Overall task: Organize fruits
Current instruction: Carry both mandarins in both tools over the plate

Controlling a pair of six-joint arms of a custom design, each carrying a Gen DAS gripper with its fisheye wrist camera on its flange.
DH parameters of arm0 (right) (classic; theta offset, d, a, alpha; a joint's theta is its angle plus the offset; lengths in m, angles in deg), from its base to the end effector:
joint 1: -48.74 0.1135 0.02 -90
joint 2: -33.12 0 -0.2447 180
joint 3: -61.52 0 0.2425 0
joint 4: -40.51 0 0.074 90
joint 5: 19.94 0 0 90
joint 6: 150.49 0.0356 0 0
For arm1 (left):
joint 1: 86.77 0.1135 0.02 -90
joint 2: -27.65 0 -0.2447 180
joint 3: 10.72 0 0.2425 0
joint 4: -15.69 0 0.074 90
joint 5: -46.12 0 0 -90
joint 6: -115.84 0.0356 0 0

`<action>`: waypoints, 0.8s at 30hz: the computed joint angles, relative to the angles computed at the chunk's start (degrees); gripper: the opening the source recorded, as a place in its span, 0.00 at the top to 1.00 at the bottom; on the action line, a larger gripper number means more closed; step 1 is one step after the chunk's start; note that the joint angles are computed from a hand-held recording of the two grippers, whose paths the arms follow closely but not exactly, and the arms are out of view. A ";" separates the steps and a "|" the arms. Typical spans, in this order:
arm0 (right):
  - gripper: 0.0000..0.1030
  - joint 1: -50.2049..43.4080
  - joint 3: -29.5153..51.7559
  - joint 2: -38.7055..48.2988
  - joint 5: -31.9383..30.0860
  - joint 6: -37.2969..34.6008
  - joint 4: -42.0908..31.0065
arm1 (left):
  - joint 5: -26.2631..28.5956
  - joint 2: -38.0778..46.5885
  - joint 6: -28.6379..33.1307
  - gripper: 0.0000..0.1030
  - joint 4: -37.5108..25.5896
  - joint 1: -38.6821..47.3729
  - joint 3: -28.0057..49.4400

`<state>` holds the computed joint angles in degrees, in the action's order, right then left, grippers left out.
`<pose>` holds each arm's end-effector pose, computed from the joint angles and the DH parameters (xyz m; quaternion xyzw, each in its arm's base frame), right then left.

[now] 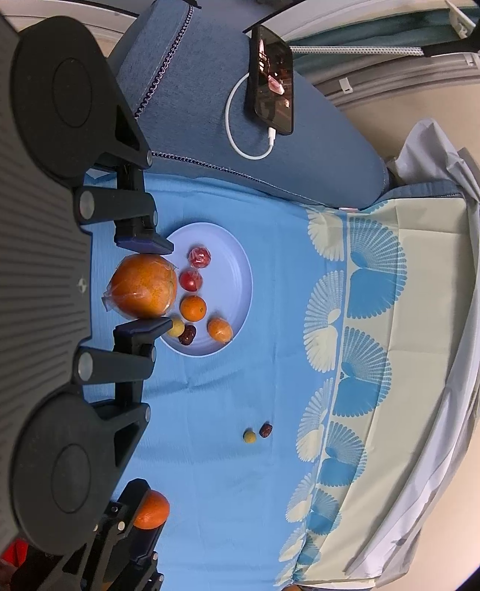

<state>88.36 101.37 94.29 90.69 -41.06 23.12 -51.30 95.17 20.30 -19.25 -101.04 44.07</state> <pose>0.1710 0.1253 0.1726 -0.0792 0.8868 0.0694 0.4501 0.2304 -0.0539 0.2054 0.0475 0.9297 -0.0025 0.3653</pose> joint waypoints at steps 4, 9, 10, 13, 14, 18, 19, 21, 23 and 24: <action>0.65 -0.42 1.03 2.94 -0.59 -0.69 1.22 | 0.48 1.66 0.65 0.61 0.89 1.09 0.70; 0.65 -1.34 3.08 8.17 -2.52 -2.09 3.64 | 1.55 3.88 1.55 0.61 1.87 3.24 1.72; 0.65 -1.71 3.37 9.02 -3.18 -2.55 4.14 | 1.87 4.49 1.49 0.61 2.06 3.73 2.00; 0.65 -2.19 5.52 12.90 -4.53 -3.48 5.34 | 2.74 7.52 1.82 0.61 2.74 5.21 3.30; 0.65 -2.41 6.45 14.45 -5.13 -3.77 5.75 | 2.90 8.71 1.84 0.61 2.69 5.51 3.91; 0.65 -3.18 10.42 20.49 -7.25 -5.07 7.01 | 3.75 15.23 2.53 0.61 1.60 6.78 7.84; 0.65 -3.49 11.79 22.51 -7.95 -5.34 7.20 | 3.90 16.84 2.71 0.61 1.46 7.13 8.80; 0.65 -4.02 13.96 25.66 -9.15 -5.61 7.28 | 4.57 20.36 3.18 0.61 1.21 8.08 11.06; 0.65 -4.66 16.69 29.44 -10.48 -5.72 7.10 | 4.64 23.46 3.44 0.61 1.13 8.68 13.14; 0.65 -5.01 18.00 31.25 -11.23 -5.82 7.14 | 4.64 24.87 3.64 0.61 1.23 8.91 14.10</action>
